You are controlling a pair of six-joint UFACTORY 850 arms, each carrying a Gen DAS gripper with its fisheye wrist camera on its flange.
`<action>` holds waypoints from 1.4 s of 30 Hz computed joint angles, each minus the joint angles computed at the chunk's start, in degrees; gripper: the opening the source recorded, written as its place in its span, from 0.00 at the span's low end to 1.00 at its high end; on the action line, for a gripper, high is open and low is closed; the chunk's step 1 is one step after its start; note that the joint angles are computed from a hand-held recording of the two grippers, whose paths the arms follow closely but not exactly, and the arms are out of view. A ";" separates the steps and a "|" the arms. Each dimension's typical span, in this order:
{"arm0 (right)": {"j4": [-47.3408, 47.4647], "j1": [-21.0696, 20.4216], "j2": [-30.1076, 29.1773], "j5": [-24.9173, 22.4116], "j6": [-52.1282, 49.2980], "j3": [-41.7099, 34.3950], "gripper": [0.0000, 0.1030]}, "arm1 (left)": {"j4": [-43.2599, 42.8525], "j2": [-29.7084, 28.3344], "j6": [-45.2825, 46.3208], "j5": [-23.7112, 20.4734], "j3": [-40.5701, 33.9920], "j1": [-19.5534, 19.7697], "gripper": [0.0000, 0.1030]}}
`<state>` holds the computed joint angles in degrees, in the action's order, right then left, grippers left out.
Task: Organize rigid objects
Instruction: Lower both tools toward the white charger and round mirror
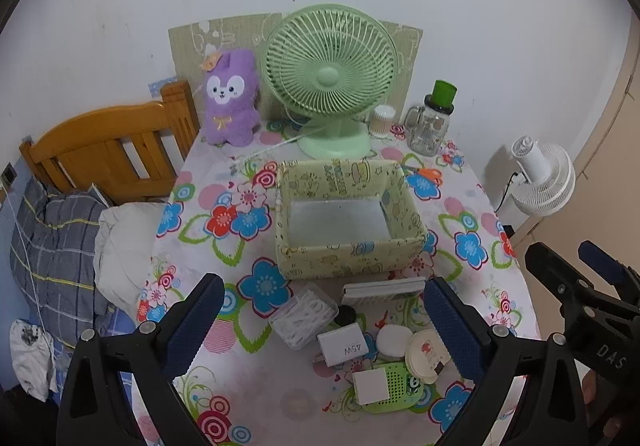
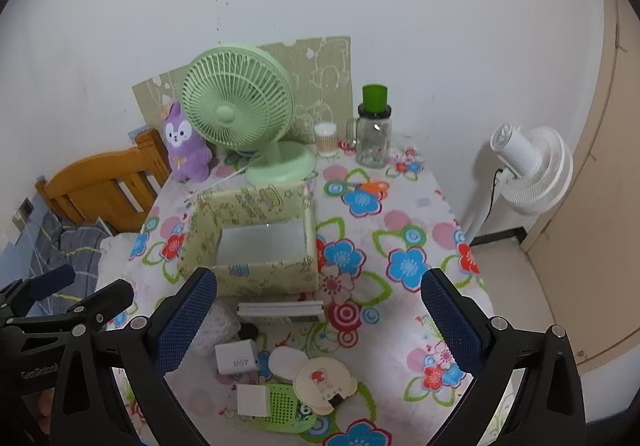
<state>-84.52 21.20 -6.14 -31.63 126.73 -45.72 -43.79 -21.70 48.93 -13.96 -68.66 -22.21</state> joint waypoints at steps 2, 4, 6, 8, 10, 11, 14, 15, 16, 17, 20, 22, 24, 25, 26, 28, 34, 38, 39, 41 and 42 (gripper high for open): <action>-0.75 -0.20 -0.69 0.35 0.71 0.21 1.00 | -5.09 -0.13 5.54 0.74 0.67 0.02 0.98; -1.65 -0.62 -1.31 1.43 1.59 0.38 1.00 | -3.13 -0.92 4.24 0.37 0.37 -0.10 0.98; -3.15 -0.99 -2.14 2.52 3.38 0.66 1.00 | -0.16 -2.06 1.36 -0.24 -0.11 -0.23 0.98; -4.27 -1.05 -2.67 2.65 4.90 1.10 1.00 | -0.40 -2.96 1.30 -0.52 -0.23 -0.25 0.98; -6.28 -1.23 -3.52 3.11 6.92 1.48 1.00 | -1.17 -3.79 2.05 0.32 0.03 -0.35 0.97; -6.94 -1.37 -3.94 3.27 7.50 1.60 1.00 | -1.54 -4.25 2.55 0.58 0.18 -0.42 0.98; -8.51 -1.56 -5.38 3.52 8.92 1.83 1.00 | 0.10 -5.58 1.01 0.38 -0.04 -0.45 0.98; -8.86 -1.62 -5.61 3.47 9.34 1.99 1.00 | 1.44 -6.17 -0.52 -0.35 -0.47 -0.36 0.98; -9.24 -1.60 -5.96 3.17 10.14 2.15 1.00 | 2.66 -6.70 -2.08 -0.98 -0.90 -0.29 0.97; -10.00 -1.71 -6.14 3.14 11.12 2.36 1.00 | 1.98 -7.14 -1.68 -1.20 -1.10 -0.15 0.98; -13.47 -1.87 -6.86 3.08 15.28 3.20 1.00 | -1.40 -7.72 1.50 -0.42 -0.98 -0.15 0.98; -14.30 -2.04 -7.51 3.03 16.41 3.37 1.00 | -2.41 -8.38 2.67 -0.42 -1.15 -0.22 0.97; -15.28 -2.44 -8.13 3.79 17.48 3.45 1.00 | -2.40 -9.03 2.63 -0.73 -1.41 -0.36 0.98; -15.83 -2.56 -8.36 4.02 18.14 3.54 1.00 | -2.37 -9.38 2.71 -0.92 -1.56 -0.45 0.98; -16.34 -2.62 -8.57 4.11 18.73 3.59 1.00 | -2.33 -9.74 2.85 -1.00 -1.70 -0.55 0.98; -16.45 -2.89 -9.26 4.23 18.83 3.41 1.00 | -2.54 -10.37 3.52 -0.95 -1.86 -0.77 0.98; -17.65 -3.48 -10.89 4.45 19.67 3.04 1.00 | 1.98 -12.53 -1.78 0.71 -2.60 -1.61 0.98; -18.92 -3.86 -12.28 4.94 20.94 2.92 1.00 | 2.38 -13.34 -1.55 1.94 -2.52 -2.16 0.98; -19.68 -4.00 -12.55 5.22 21.66 2.93 1.00 | 2.25 -13.57 -1.40 2.09 -2.56 -2.22 0.98; -21.13 -4.24 -13.43 5.73 22.99 2.82 1.00 | 2.99 -14.18 -2.19 1.90 -2.78 -2.37 0.98; -21.77 -4.28 -13.83 5.96 23.62 2.74 1.00 | 3.83 -14.50 -3.13 1.79 -2.90 -2.45 0.98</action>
